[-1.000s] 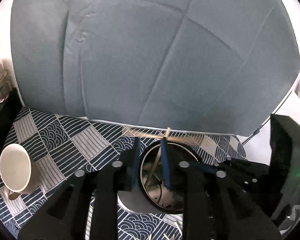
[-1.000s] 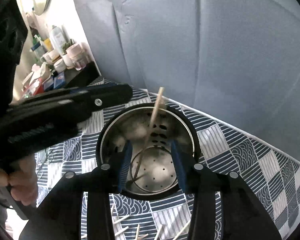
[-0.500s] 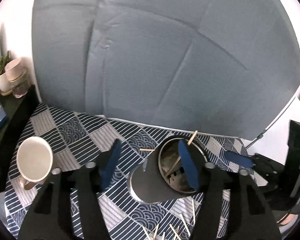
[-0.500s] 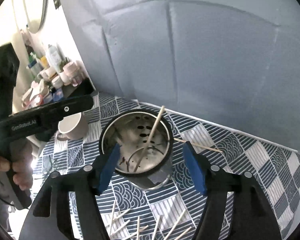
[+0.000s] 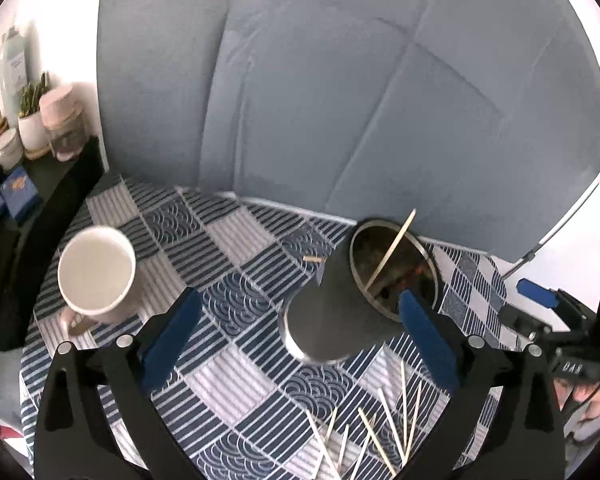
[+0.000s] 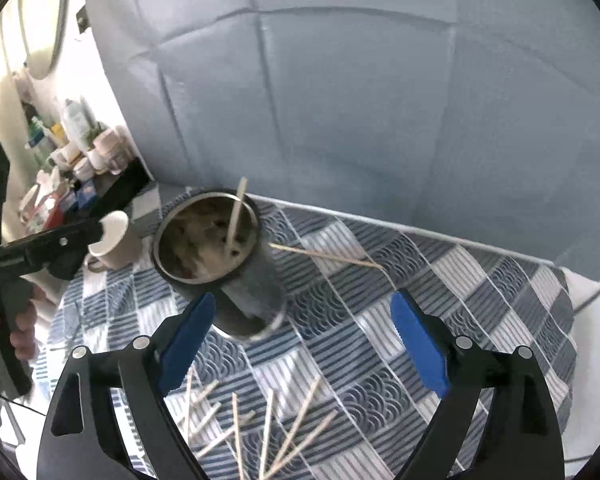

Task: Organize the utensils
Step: 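Lower the chopsticks into the black holder and open both grippers, then grasp another wooden chopstick from the cloth with the right gripper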

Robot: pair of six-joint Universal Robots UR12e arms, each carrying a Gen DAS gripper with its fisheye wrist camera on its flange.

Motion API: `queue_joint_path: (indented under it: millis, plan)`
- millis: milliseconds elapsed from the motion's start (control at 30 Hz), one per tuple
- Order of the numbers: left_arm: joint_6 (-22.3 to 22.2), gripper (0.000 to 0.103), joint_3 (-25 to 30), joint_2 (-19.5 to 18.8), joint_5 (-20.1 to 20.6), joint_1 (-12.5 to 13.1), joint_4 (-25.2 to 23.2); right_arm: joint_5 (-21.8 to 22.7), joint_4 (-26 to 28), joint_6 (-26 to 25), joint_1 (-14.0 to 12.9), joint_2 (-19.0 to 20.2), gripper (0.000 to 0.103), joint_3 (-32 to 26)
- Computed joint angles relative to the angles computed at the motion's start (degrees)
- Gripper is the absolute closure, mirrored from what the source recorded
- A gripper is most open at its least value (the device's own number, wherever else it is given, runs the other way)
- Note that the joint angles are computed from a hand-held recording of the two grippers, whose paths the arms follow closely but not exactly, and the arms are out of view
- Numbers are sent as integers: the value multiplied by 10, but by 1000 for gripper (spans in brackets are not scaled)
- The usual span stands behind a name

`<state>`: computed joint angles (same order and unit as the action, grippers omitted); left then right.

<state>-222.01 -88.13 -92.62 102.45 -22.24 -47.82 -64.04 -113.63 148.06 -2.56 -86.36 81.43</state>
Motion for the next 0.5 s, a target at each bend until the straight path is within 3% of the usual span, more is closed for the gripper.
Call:
queue_joint_path:
  millis: [233,500]
  plan:
    - [4,6,-13,5,10,-7,-37,-33,10,4,-19,-1,17,12]
    - [6,6,-23,6,2,-8,-68,-53,26,-36,-22,12,17,12]
